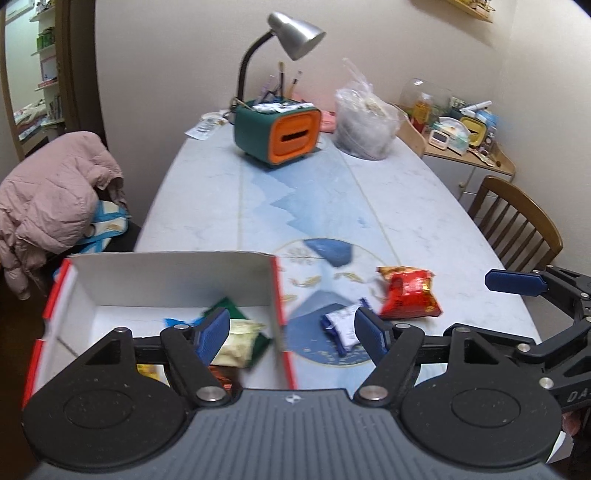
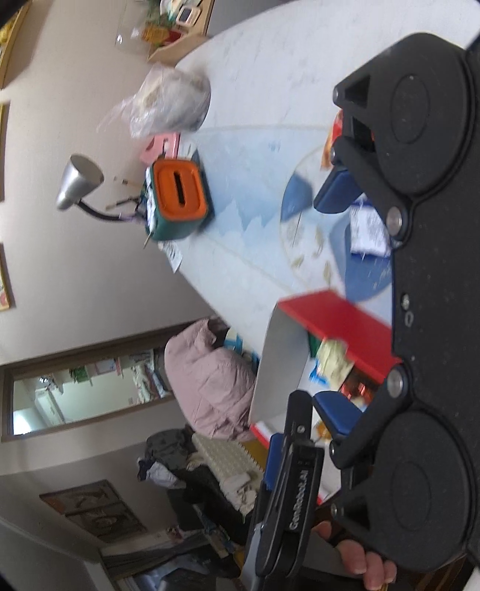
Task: Organize snacks
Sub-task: 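Reach the left tool to the white-blue biscuit while the right tool reaches the red chip bag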
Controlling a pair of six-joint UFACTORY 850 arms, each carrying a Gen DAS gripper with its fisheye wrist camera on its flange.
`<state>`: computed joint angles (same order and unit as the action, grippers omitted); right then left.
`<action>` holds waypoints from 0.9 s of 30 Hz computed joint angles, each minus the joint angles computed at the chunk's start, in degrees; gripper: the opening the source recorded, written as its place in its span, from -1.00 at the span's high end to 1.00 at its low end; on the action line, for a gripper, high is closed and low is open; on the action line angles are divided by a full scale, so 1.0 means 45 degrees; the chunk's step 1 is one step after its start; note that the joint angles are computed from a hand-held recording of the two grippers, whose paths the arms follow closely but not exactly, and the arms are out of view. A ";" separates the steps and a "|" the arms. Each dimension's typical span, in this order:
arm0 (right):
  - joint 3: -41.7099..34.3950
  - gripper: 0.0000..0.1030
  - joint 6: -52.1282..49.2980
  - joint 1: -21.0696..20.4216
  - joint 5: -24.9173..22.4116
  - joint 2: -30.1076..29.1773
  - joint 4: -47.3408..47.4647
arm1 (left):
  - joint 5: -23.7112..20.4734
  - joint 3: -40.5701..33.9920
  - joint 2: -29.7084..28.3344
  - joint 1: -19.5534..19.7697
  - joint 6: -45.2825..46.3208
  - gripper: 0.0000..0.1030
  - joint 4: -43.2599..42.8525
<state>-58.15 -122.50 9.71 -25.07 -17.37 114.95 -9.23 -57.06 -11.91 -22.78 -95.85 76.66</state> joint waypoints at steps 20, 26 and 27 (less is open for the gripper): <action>-0.1928 -0.99 0.3585 -0.2766 -0.0507 -0.1842 -0.5153 | -0.0704 -0.3151 -0.3558 -0.1355 0.2036 -0.83 -0.4865; -0.3657 -0.99 0.6771 -0.2786 -0.0287 -0.3215 -0.7509 | -0.2030 -0.4584 -0.4905 -0.1519 0.3011 -0.83 -0.6106; -0.3931 -0.99 0.7363 -0.2745 -0.0225 -0.3430 -0.7956 | -0.2213 -0.4817 -0.5116 -0.1524 0.3240 -0.83 -0.6365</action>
